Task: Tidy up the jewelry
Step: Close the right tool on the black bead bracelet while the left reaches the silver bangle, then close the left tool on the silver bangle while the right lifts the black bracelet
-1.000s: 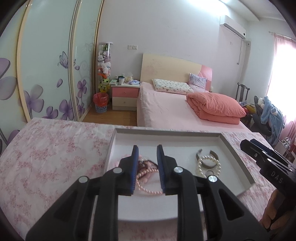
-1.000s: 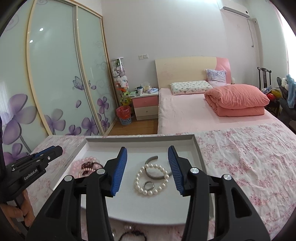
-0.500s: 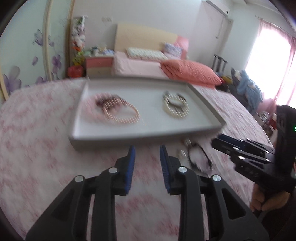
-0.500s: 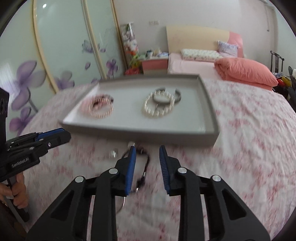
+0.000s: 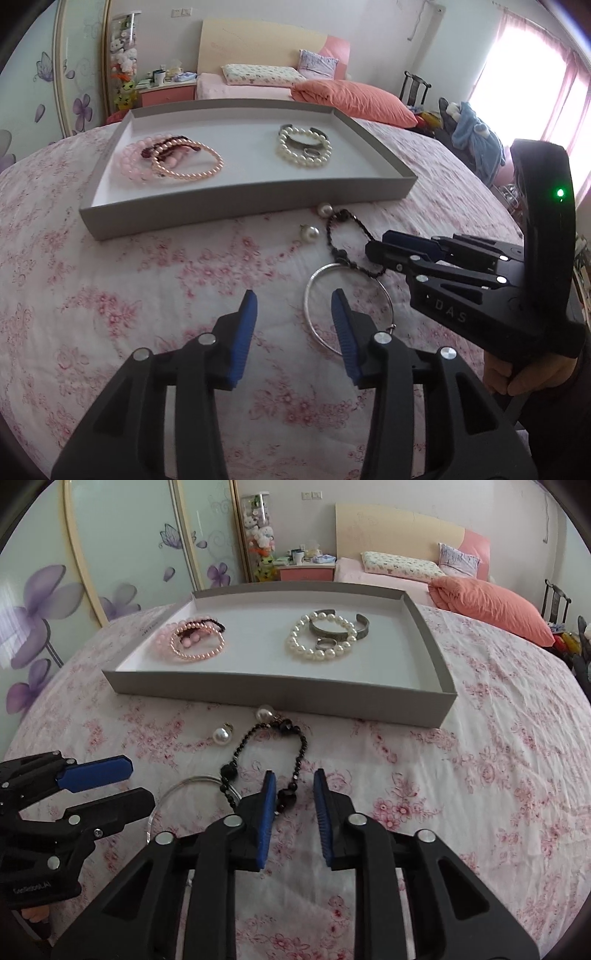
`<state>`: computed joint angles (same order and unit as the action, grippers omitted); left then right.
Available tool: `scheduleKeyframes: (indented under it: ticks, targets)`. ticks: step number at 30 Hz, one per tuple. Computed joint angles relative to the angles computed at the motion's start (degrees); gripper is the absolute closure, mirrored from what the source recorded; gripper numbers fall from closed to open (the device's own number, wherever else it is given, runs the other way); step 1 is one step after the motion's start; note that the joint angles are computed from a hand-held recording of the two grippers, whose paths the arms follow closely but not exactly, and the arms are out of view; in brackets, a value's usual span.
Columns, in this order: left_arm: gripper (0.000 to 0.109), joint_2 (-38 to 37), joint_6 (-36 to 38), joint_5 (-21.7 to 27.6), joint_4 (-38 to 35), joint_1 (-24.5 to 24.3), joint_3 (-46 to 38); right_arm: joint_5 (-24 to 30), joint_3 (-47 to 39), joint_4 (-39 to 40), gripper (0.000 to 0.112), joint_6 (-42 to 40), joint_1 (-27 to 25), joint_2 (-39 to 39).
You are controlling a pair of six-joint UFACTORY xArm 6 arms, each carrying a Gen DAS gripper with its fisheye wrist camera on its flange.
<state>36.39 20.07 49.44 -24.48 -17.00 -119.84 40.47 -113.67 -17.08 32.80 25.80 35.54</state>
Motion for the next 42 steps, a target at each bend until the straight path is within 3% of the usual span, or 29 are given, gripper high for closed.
scheduleKeyframes:
  ticks: [2, 7, 12, 17, 18, 20, 22, 27, 31, 33, 35, 42]
  targets:
    - [0.066, 0.34, -0.19, 0.71, 0.44, -0.25, -0.53, 0.32, 0.47, -0.85, 0.1, 0.64, 0.01, -0.33]
    - [0.066, 1.81, -0.56, 2.47, 2.22, -0.93, -2.75, 0.46, 2.05, -2.56, 0.101, 2.37, -0.41, -1.41]
    - [0.066, 2.56, -0.69, 2.83, 4.36, -1.81, -4.0, 3.95, 3.31, -8.99, 0.101, 12.39, -1.97, -2.84]
    - [0.066, 4.08, -1.82, 3.52, 6.41, -2.61, -6.5, 3.41, 4.55, -9.09, 0.101, 13.15, -2.7, -3.56]
    - [0.064, 4.48, -1.62, 4.14, 5.82, -2.66, -7.25, 3.6, 4.27, -9.15, 0.101, 12.93, -2.66, -3.4]
    - [0.049, 4.55, -1.6, 3.87, 5.43, -3.02, -7.34, 3.4, 4.05, -8.79, 0.101, 12.28, -2.68, -3.19]
    - [0.041, 4.71, -1.81, 3.42, 5.61, -3.57, -7.48, 3.09, 4.25, -8.5, 0.101, 12.12, -2.75, -3.27]
    - [0.032, 6.83, -3.78, 4.54, 9.33, -5.19, -10.6, 2.36, 4.87, -7.98, 0.101, 11.98, -2.9, -3.59]
    - [0.032, 7.4, -6.27, 2.9, 15.24, -6.38, -10.59, 2.03, 5.31, -7.76, 0.101, 11.98, -2.97, -3.87]
    - [0.04, 6.3, -6.63, 0.03, 16.99, -6.7, -8.03, 1.82, 5.69, -7.72, 0.101, 12.01, -3.02, -4.12]
    - [0.04, 6.53, -6.92, 0.3, 17.28, -6.51, -8.47, 1.75, 5.77, -7.7, 0.101, 12.03, -3.02, -4.15]
    - [0.04, 6.11, -13.21, -0.41, 23.06, -2.82, -7.98, 2.42, 4.76, -7.9, 0.1, 10.7, -2.58, -3.56]
